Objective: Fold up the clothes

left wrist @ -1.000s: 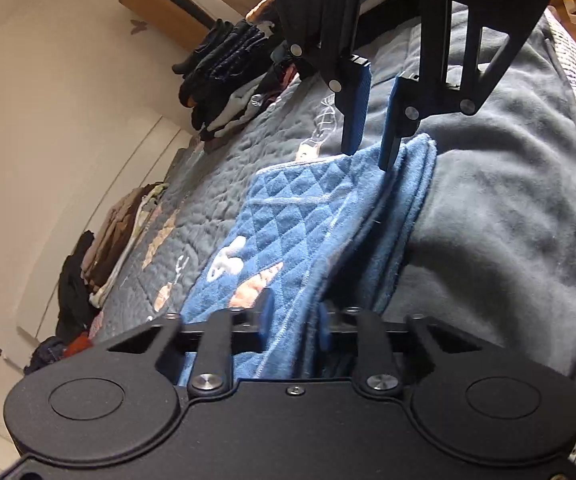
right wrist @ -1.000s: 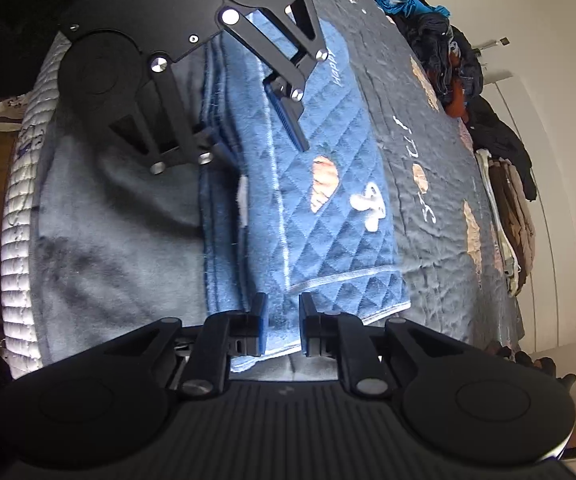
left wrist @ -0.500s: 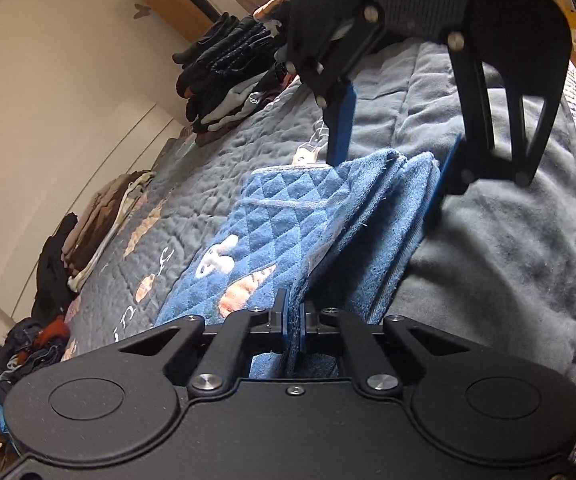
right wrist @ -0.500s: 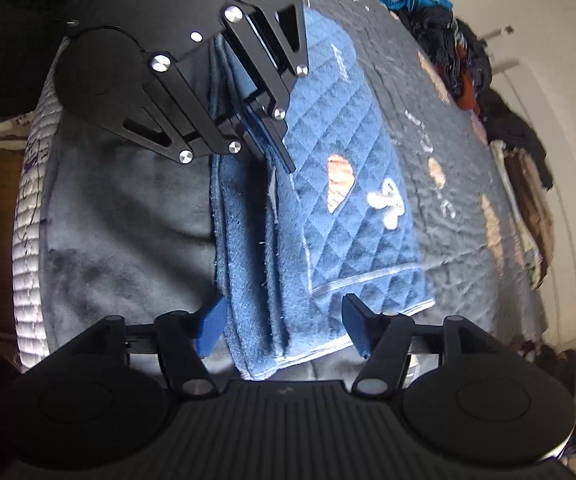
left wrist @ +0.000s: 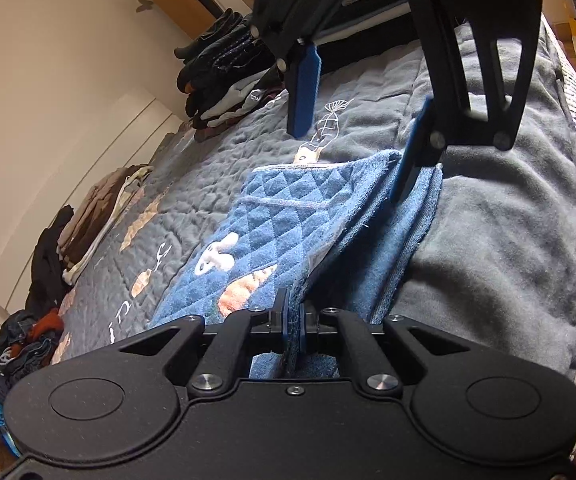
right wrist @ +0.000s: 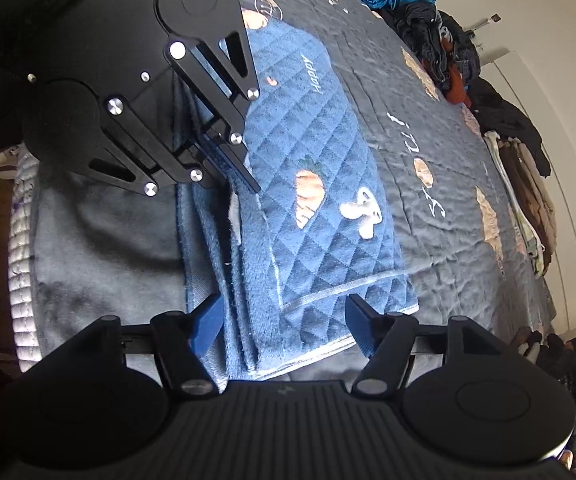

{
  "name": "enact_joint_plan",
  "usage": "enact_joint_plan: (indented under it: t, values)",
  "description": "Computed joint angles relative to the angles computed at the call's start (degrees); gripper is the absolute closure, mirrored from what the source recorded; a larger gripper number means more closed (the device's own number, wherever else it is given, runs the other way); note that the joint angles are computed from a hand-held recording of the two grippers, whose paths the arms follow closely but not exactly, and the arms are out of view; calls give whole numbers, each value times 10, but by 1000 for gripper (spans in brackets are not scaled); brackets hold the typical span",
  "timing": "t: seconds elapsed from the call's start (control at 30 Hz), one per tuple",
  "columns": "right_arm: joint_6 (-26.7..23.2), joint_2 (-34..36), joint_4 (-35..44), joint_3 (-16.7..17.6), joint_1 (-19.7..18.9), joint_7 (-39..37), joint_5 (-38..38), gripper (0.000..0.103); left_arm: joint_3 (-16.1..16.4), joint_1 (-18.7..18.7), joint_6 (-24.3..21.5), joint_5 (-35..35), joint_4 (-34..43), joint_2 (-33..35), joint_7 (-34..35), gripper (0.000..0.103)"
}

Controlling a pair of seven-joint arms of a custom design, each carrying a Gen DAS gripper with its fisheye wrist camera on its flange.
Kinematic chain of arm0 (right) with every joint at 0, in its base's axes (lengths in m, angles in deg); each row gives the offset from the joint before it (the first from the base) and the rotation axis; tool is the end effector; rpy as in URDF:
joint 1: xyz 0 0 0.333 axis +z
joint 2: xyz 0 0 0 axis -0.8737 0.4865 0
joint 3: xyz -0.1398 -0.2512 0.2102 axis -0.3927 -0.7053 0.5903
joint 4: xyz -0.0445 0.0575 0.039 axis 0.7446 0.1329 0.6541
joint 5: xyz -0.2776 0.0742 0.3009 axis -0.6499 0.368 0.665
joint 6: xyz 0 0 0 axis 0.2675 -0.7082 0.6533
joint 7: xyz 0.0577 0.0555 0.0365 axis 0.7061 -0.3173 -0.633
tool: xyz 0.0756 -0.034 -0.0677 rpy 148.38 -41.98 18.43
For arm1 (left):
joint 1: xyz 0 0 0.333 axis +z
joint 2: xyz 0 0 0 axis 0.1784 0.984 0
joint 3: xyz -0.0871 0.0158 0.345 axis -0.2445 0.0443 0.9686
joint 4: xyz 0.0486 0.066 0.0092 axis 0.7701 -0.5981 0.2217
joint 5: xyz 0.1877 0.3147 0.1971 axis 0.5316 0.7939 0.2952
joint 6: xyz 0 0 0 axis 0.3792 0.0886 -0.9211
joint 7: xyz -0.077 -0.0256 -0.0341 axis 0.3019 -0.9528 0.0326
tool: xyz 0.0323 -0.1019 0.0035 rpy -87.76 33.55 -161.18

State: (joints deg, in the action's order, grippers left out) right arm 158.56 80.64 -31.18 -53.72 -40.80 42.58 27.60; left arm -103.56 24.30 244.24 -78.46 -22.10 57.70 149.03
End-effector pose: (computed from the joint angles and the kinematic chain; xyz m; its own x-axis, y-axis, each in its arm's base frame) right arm 0.6899 0.2857 0.4104 0.7105 -0.4263 0.5599 -0.2715 -0.9001 -0.3408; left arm 0.7119 -0.2410 0.3465 -0.7215 -0.3118 -0.6183 0.1596 0.7940 -0.5866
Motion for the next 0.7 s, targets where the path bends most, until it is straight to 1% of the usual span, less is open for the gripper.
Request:
enact_joint_plan:
  t: [0.07,0.2,0.3,0.4,0.53,0.7]
  values:
    - [2,-6,-3,11,-10,-13,13,37,5,-4,-1,0,1,-1,0,98]
    - [12,-7,-3,7,-8,-6,17,31,11,-9,-3,-5,2,-3,-1,98]
    - [-7,10,16,10,-6,-13,21,30,9,-8,-3,-7,1,-3,-2,98]
    - [-12,29,33,-3,5,-6,9,30,4,-3,-6,-7,0,-3,-2,98]
    - [-1,42,45,-26,21,29,-13,31,-6,4,-13,-14,3,-1,-4,98]
    - [-10,57,65,-43,35,48,-46,32,-35,25,-23,-30,7,3,-9,98]
